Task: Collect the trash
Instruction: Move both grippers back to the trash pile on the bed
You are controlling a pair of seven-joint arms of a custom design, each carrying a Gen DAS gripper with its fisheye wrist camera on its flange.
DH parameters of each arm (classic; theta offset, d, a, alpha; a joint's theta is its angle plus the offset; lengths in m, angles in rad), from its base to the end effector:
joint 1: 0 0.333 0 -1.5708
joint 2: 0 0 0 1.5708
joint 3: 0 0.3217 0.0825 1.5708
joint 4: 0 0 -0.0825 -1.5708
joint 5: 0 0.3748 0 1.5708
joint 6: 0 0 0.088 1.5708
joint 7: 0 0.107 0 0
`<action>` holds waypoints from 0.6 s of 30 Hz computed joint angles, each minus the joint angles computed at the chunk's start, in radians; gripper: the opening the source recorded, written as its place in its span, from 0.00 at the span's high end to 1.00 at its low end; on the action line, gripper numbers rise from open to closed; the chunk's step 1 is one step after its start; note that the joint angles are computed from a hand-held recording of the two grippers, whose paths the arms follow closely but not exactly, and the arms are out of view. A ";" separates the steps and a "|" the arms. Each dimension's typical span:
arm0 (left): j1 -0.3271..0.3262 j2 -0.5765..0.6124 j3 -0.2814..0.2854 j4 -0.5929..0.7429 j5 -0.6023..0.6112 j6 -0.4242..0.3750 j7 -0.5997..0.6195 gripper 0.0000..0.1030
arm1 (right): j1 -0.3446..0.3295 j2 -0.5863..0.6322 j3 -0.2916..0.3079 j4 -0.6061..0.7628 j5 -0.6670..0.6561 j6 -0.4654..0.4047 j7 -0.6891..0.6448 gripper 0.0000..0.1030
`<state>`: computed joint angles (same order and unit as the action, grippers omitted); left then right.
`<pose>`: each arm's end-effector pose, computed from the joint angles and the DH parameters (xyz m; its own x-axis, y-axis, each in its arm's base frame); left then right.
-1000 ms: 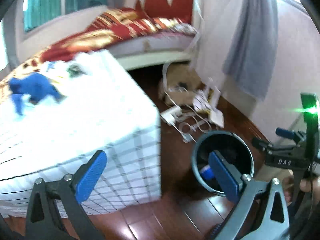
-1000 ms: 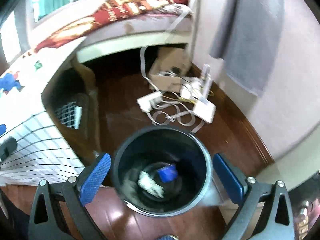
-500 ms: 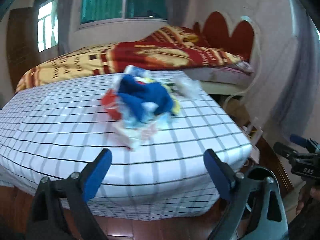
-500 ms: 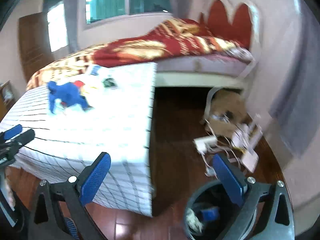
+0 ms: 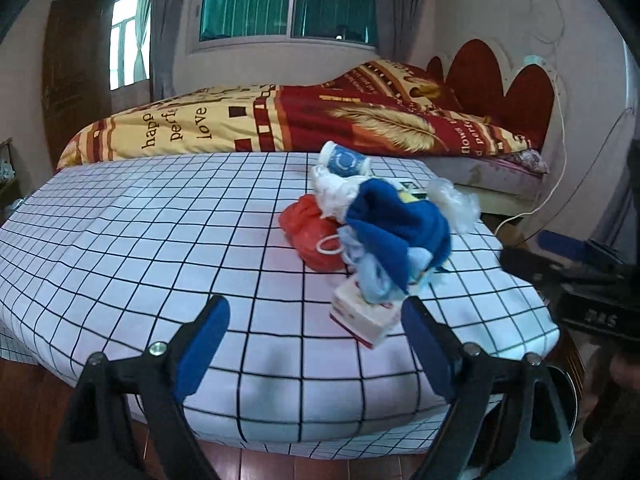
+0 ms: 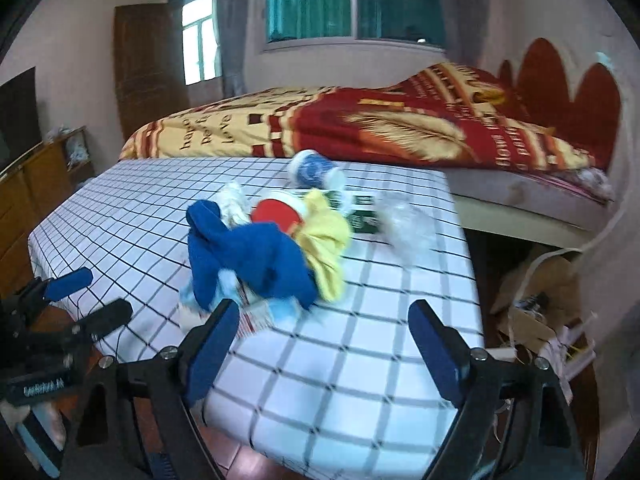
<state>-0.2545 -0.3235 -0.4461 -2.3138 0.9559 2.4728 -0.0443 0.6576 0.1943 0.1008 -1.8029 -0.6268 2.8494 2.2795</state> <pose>0.3595 -0.3262 0.5155 0.2010 -0.9759 0.0849 -0.5634 -0.1861 -0.8050 0.4558 0.4677 0.5406 0.5311 -0.8473 0.0041 -0.5159 -0.3273 -0.7917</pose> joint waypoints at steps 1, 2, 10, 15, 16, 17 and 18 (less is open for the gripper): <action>0.002 0.004 0.008 0.000 -0.001 0.008 0.009 0.14 | -0.008 0.036 0.014 0.039 0.034 -0.011 -0.044 0.21; 0.003 0.002 0.011 -0.002 -0.003 0.010 0.014 0.14 | -0.012 0.060 0.021 0.067 0.063 -0.020 -0.078 0.23; 0.034 0.008 0.035 -0.008 0.009 0.060 0.024 0.14 | -0.009 0.249 0.045 0.268 0.288 -0.032 -0.328 0.30; 0.045 0.013 0.040 -0.011 -0.002 0.084 0.034 0.14 | -0.003 0.281 0.061 0.302 0.392 -0.034 -0.466 0.65; 0.046 0.013 0.039 -0.011 -0.003 0.086 0.035 0.14 | 0.002 0.278 0.057 0.294 0.403 -0.021 -0.478 0.76; 0.048 0.015 0.038 -0.009 -0.004 0.088 0.036 0.14 | 0.007 0.272 0.050 0.283 0.410 -0.008 -0.481 0.82; 0.048 0.017 0.038 -0.008 -0.004 0.096 0.038 0.14 | 0.019 0.264 0.036 0.272 0.409 0.002 -0.475 0.86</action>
